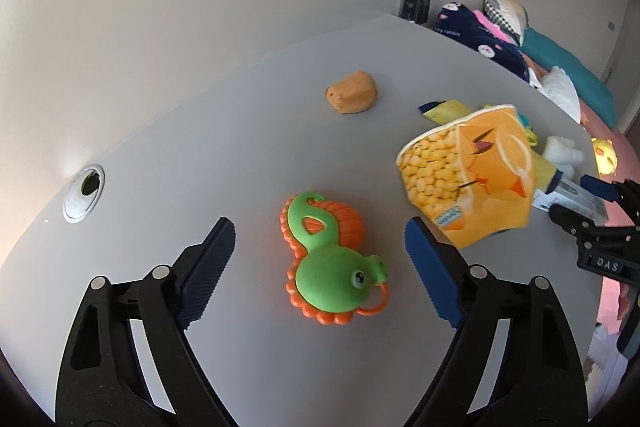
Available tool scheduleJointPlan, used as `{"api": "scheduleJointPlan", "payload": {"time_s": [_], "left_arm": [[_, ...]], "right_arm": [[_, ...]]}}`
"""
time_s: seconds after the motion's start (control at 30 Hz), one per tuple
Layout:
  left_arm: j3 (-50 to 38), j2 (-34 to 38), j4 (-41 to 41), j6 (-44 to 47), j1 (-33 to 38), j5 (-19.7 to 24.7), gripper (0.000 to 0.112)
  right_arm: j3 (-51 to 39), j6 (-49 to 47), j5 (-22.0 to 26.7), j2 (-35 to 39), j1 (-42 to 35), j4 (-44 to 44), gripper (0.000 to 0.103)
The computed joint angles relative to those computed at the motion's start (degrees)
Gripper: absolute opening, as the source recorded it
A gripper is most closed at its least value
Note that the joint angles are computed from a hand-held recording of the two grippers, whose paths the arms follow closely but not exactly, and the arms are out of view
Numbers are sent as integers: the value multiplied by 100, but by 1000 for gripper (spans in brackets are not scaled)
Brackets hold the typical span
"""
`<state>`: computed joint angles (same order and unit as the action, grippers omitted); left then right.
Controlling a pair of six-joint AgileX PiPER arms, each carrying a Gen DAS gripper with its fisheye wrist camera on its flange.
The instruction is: Collect trash
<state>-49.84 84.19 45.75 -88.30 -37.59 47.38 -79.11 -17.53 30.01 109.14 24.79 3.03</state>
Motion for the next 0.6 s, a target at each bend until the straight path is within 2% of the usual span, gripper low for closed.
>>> {"api": "scheduleJointPlan", "payload": {"time_s": [0.03,0.17,0.27,0.37,0.43,0.6], "left_arm": [[-4,36,-33,32,49,-39,82],[-22,197,-162,179,194,-209,75],[12,264,-235,194,248,-304,64],[34,311,-213,145,248,-333,52],[52,318,-126,33,209,-290,48],[244,145,-16,-256,220,-388,45]], "right_arm": [[25,-147,6,-6,-25,175,72],[78,-494,86,-52,-71,614,63],[155,-640,104,-103,-73,844,55],[249,-874,148,-163,-108,1242,40],[314,-887,136,-207,-97,1322,29],[582,-882,-30,-371,-96,1501,28]]}}
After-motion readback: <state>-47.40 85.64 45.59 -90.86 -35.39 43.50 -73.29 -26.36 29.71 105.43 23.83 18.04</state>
